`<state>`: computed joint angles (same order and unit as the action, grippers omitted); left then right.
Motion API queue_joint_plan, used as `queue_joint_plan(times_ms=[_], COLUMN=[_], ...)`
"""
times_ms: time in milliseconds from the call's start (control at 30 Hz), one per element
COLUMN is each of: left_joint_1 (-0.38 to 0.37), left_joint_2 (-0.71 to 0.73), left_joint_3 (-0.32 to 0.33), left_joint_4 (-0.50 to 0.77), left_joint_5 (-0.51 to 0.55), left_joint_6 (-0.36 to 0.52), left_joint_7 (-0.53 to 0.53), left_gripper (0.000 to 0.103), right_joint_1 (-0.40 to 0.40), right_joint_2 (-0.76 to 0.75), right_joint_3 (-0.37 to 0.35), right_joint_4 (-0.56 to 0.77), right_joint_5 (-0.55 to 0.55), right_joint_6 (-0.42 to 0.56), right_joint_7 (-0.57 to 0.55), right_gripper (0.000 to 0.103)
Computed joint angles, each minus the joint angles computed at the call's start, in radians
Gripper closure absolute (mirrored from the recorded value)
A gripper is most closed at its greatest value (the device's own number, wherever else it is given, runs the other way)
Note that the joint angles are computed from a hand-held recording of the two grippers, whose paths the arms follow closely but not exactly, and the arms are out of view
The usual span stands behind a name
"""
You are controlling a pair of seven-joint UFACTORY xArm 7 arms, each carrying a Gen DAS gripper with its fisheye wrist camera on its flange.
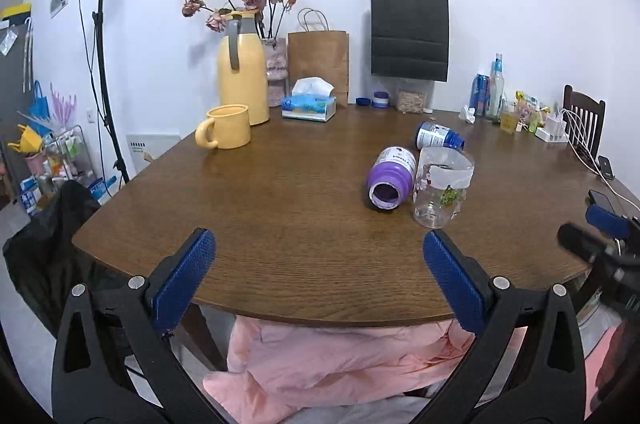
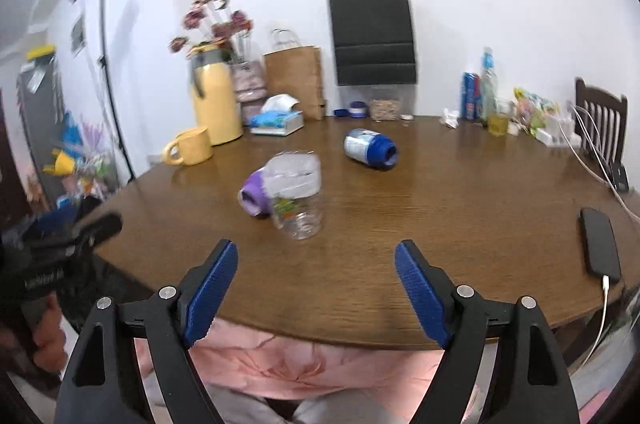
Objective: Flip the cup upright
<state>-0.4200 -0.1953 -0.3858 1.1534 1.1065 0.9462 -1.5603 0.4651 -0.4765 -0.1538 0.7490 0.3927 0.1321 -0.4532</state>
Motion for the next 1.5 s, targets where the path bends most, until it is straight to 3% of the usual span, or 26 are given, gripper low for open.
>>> queue_joint_plan(times_ms=[267, 533, 1500], left_joint_1=[-0.011, -0.013, -0.041], left_joint_2=[0.001, -0.019, -0.005], left_joint_3=[-0.007, -0.023, -0.040], left_joint_4=[0.001, -0.015, -0.002], left_joint_5=[0.032, 0.102, 0.178], left_joint_6=[-0.008, -0.012, 0.022], left_joint_7=[-0.003, -0.050, -0.063], left_gripper=[0.000, 0.000, 0.000], right_joint_1=[0.067, 0.093, 0.118], right_joint_2=[-0.020, -0.037, -0.060], right_joint_3=[-0.053, -0.068, -0.107], right_joint_4=[-0.015, -0.035, -0.059], right_joint_5=[0.038, -0.007, -0.114], right_joint_6=[-0.059, -0.094, -0.150], right_joint_7=[-0.028, -0.010, 0.089], right_gripper=[0.018, 0.018, 0.018])
